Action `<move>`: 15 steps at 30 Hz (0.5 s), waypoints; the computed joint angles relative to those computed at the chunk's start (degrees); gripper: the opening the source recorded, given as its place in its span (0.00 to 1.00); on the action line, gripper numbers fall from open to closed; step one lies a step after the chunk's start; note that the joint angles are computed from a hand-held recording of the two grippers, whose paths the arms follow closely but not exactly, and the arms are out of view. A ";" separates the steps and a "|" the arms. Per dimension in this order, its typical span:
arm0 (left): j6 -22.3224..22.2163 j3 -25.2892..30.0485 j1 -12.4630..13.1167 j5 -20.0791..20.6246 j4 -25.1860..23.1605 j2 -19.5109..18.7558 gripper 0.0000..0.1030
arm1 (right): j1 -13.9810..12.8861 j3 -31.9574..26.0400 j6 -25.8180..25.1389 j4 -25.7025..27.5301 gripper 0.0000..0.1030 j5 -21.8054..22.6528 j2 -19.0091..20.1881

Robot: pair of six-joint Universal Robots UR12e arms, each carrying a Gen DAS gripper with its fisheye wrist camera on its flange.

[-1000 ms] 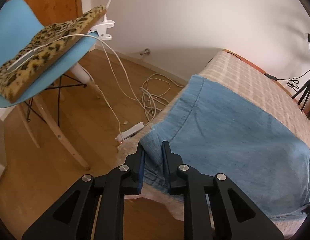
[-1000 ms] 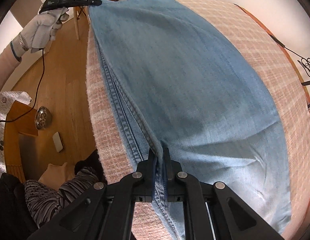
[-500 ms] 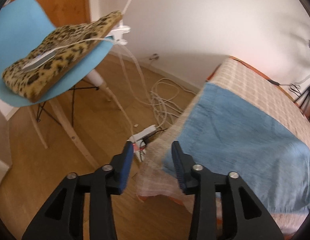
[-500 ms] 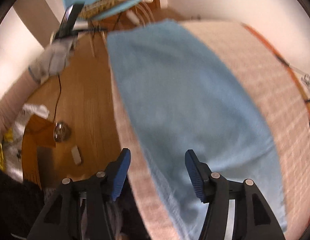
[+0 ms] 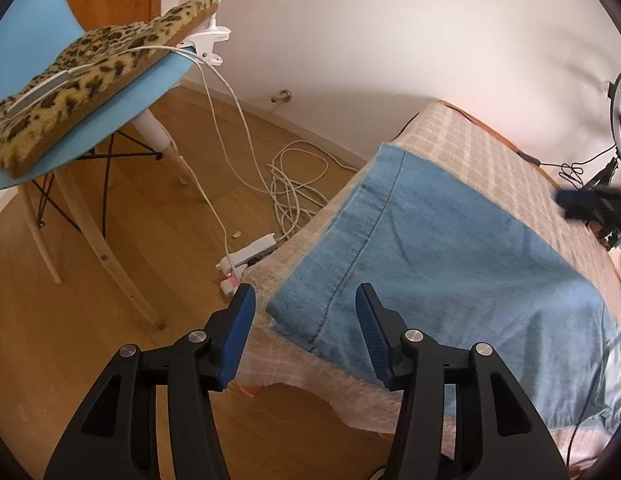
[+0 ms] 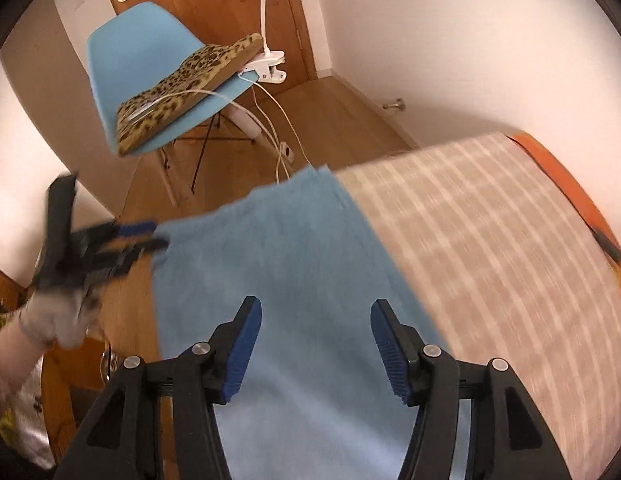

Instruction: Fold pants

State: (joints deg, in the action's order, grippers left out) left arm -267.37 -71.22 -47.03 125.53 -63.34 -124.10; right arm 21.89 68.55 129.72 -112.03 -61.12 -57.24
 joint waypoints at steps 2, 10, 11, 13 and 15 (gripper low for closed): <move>-0.42 -0.55 -0.02 0.23 1.13 0.08 0.50 | 1.10 -2.69 0.72 0.25 0.58 0.55 2.48; 1.31 -0.94 -0.01 1.86 3.81 -0.54 0.47 | 4.79 -11.68 -0.63 3.32 0.46 1.90 10.41; 1.28 -1.01 -0.03 2.07 3.94 -0.58 0.45 | 5.18 -12.17 -0.90 3.26 0.46 1.52 10.93; 1.25 -1.35 0.02 2.19 4.34 -0.52 0.38 | 5.99 -12.95 -1.26 2.73 0.44 0.14 11.85; 1.50 -1.71 0.12 2.17 4.90 -0.48 0.31 | 6.46 -13.00 -1.29 1.67 0.42 -1.25 12.30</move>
